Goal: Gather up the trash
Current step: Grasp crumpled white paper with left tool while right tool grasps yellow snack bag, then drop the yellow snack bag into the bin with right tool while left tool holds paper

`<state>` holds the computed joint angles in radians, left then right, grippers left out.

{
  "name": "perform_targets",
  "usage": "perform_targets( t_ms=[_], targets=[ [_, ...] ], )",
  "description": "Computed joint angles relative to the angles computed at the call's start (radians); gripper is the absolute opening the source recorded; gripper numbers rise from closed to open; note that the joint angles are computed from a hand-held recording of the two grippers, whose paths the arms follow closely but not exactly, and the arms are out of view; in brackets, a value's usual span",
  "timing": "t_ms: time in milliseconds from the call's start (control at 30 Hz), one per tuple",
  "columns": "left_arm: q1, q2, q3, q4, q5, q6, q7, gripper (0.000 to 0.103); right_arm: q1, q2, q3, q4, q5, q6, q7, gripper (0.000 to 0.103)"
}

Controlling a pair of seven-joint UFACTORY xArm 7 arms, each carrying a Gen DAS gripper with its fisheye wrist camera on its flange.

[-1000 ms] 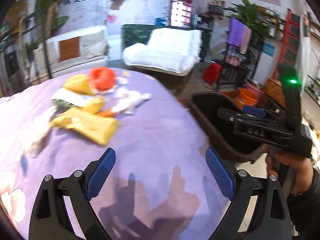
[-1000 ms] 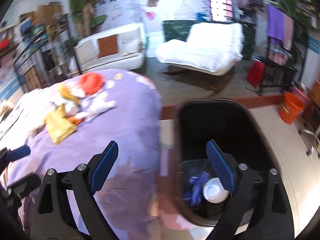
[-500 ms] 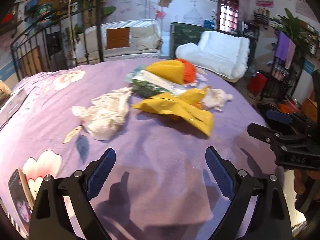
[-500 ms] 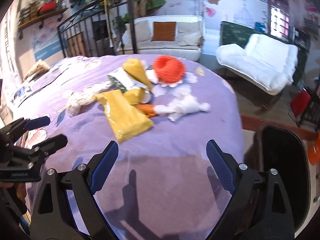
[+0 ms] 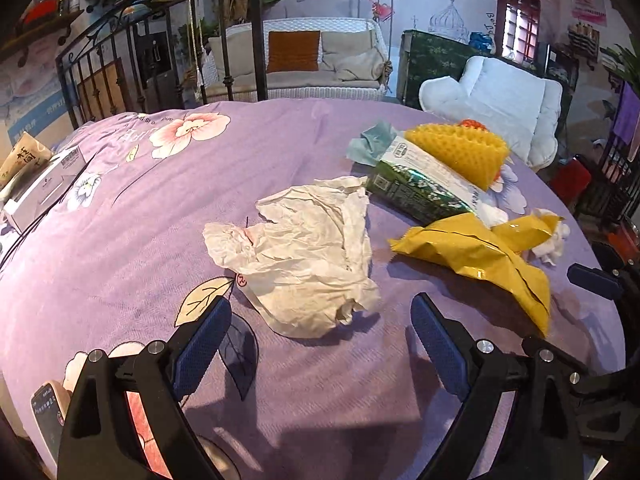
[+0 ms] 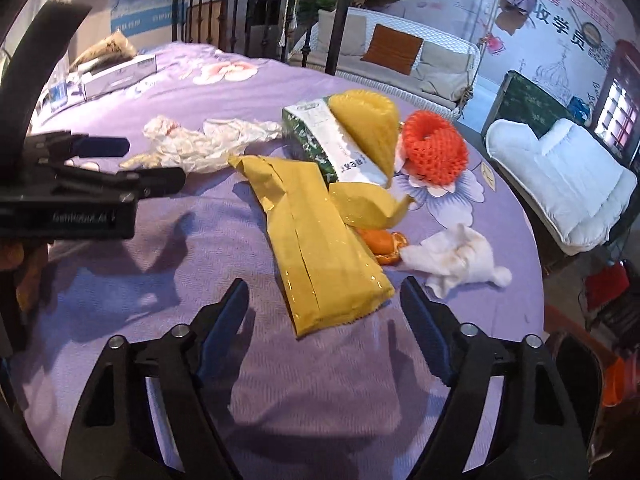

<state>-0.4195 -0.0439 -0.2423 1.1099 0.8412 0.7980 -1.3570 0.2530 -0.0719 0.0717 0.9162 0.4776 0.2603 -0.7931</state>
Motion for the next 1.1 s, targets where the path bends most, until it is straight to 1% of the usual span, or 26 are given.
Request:
perform_targets(
  t_ms=[67, 100, 133, 167, 200, 233, 267, 300, 333, 400, 433, 467, 567, 700, 833, 1100],
  targets=[
    [0.006, 0.013, 0.009, 0.011, -0.024, -0.006, 0.01, 0.09, -0.007, 0.033, 0.005, 0.028, -0.033, 0.01, 0.035, 0.061],
    [0.009, 0.016, 0.015, 0.012, -0.036, -0.023, 0.016, 0.09, -0.011, 0.041, 0.01, 0.033, -0.05, 0.013, 0.054, 0.056],
    [0.013, 0.017, 0.02, 0.009, -0.046, -0.046, 0.022, 0.089, -0.014, 0.05, 0.014, 0.043, -0.063, 0.02, 0.068, 0.046],
    [0.012, 0.026, 0.019, 0.017, -0.048, -0.048, 0.022, 0.081, -0.017, 0.056, 0.016, 0.05, -0.06, 0.026, 0.062, 0.038],
    [0.012, 0.028, 0.021, 0.018, -0.054, -0.048, 0.031, 0.076, -0.018, 0.057, 0.019, 0.055, -0.036, 0.03, 0.04, 0.034],
    [0.011, 0.031, 0.022, 0.02, -0.06, -0.045, 0.038, 0.066, -0.019, 0.054, 0.023, 0.052, -0.021, 0.028, 0.027, 0.03],
    [0.01, 0.029, 0.023, 0.017, -0.067, -0.048, 0.04, 0.061, -0.019, 0.048, 0.025, 0.046, -0.012, 0.022, 0.019, 0.027],
    [0.01, 0.024, 0.025, 0.008, -0.07, -0.059, 0.035, 0.06, -0.018, 0.044, 0.025, 0.044, 0.014, 0.019, -0.002, 0.026],
    [0.012, 0.013, 0.026, -0.008, -0.074, -0.078, 0.031, 0.049, -0.016, 0.039, 0.024, 0.041, 0.033, 0.019, -0.015, 0.023],
    [0.013, 0.007, 0.021, -0.011, -0.075, -0.074, 0.027, 0.045, -0.013, 0.026, 0.02, 0.034, 0.08, 0.023, -0.044, 0.02],
    [0.013, 0.0, 0.018, -0.018, -0.072, -0.074, 0.021, 0.041, -0.01, 0.02, 0.018, 0.029, 0.098, 0.02, -0.054, 0.019],
    [0.013, -0.009, 0.015, -0.025, -0.068, -0.076, 0.013, 0.039, -0.007, 0.013, 0.015, 0.025, 0.119, 0.02, -0.066, 0.011],
    [0.017, -0.043, 0.0, -0.053, -0.041, -0.086, -0.026, 0.036, 0.01, -0.02, -0.002, 0.006, 0.203, 0.022, -0.123, 0.01],
    [0.026, -0.084, -0.028, -0.082, -0.01, -0.088, -0.079, 0.034, 0.039, -0.075, -0.03, -0.029, 0.291, 0.028, -0.187, 0.008],
    [0.039, -0.138, -0.063, -0.118, 0.029, -0.093, -0.155, 0.034, 0.061, -0.123, -0.061, -0.057, 0.35, 0.042, -0.217, 0.008],
    [0.052, -0.191, -0.128, -0.14, 0.072, -0.084, -0.235, 0.034, 0.098, -0.217, -0.115, -0.114, 0.411, 0.053, -0.245, 0.007]
  ],
)
